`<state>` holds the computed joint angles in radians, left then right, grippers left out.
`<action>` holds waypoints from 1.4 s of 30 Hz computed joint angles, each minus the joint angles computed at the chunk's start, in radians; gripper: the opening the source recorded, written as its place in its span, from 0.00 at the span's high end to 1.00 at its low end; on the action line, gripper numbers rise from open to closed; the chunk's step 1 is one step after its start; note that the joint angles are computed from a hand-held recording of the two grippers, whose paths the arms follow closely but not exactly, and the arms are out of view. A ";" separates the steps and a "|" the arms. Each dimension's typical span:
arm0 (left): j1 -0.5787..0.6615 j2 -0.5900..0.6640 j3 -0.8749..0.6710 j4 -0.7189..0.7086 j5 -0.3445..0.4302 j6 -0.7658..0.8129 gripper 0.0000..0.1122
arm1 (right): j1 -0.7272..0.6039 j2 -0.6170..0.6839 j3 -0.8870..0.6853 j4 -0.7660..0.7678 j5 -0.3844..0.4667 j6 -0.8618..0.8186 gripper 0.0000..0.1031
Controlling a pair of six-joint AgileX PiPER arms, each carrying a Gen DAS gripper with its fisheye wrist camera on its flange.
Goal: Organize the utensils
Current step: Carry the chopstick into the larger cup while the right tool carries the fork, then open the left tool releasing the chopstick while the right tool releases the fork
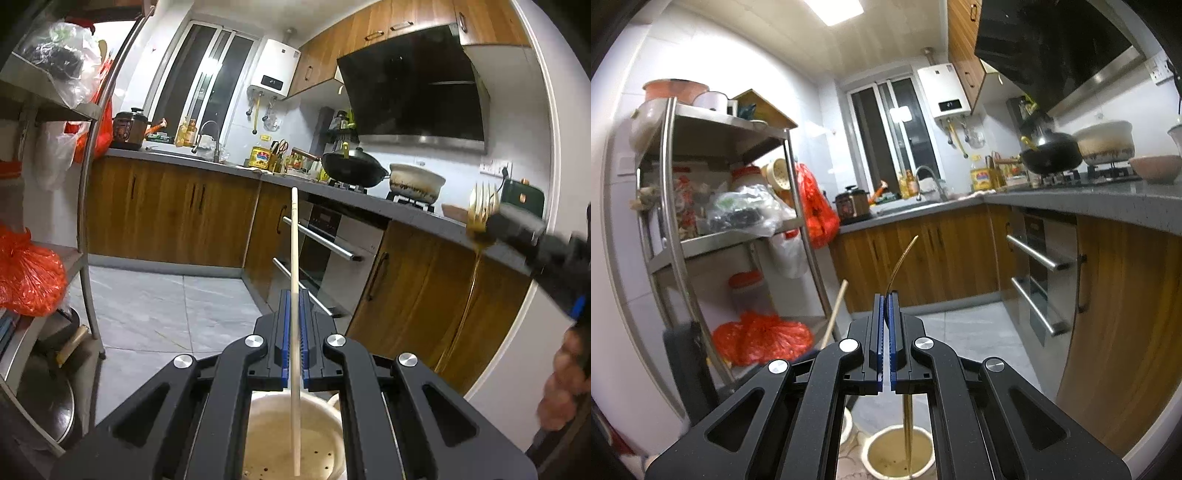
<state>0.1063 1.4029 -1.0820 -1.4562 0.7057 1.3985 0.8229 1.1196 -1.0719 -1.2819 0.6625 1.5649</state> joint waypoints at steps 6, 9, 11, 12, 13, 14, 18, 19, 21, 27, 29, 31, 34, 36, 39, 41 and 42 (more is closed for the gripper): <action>-0.019 -0.004 0.046 -0.021 -0.029 0.072 0.96 | -0.009 0.031 0.039 -0.016 -0.019 0.035 0.97; -0.006 -0.022 0.086 -0.042 -0.021 0.122 0.96 | -0.016 0.048 0.073 -0.012 -0.022 0.056 0.97; 0.002 -0.029 0.097 -0.039 -0.015 0.128 0.96 | -0.026 0.057 0.087 0.000 -0.029 0.063 0.97; 0.006 -0.035 0.107 -0.037 -0.015 0.134 0.96 | -0.027 0.059 0.095 0.006 -0.031 0.068 0.97; 0.010 -0.037 0.110 -0.033 -0.010 0.133 0.96 | -0.034 0.063 0.103 0.014 -0.040 0.072 0.97; 0.015 -0.040 0.118 -0.030 -0.004 0.138 0.96 | -0.037 0.066 0.110 0.015 -0.043 0.080 0.97; 0.026 -0.048 0.132 -0.009 -0.008 0.143 0.96 | -0.072 0.074 0.138 0.044 -0.084 0.094 0.97; 0.027 -0.053 0.133 0.000 -0.010 0.136 0.96 | -0.081 0.075 0.144 0.052 -0.094 0.095 0.97; 0.034 -0.059 0.136 0.005 -0.012 0.133 0.96 | -0.094 0.070 0.158 0.054 -0.104 0.105 0.97; 0.049 -0.078 0.136 0.033 -0.022 0.113 0.88 | -0.114 0.070 0.154 0.080 -0.103 0.079 0.97; 0.055 -0.090 0.139 0.040 -0.035 0.102 0.65 | -0.135 0.079 0.141 0.120 -0.107 0.046 0.96; 0.070 -0.101 0.144 0.036 -0.032 0.101 0.60 | -0.163 0.088 0.134 0.164 -0.121 0.013 0.96; 0.092 -0.113 0.138 0.073 -0.027 0.060 0.55 | -0.208 0.097 0.134 0.216 -0.155 -0.028 0.94; 0.111 -0.121 0.137 0.085 -0.007 0.041 0.52 | -0.226 0.099 0.140 0.230 -0.172 -0.041 0.94; 0.141 -0.135 0.131 0.121 0.024 -0.005 0.49 | -0.235 0.103 0.144 0.237 -0.180 -0.051 0.93; 0.164 -0.152 0.130 0.149 0.045 -0.031 0.46 | -0.236 0.105 0.142 0.247 -0.181 -0.059 0.91; 0.175 -0.158 0.131 0.153 0.054 -0.032 0.46 | -0.236 0.103 0.143 0.246 -0.180 -0.058 0.91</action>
<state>0.2815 1.2444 -0.9510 -1.3034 0.7596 1.3666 0.5868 1.2230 -0.9288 -1.0356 0.4823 1.5065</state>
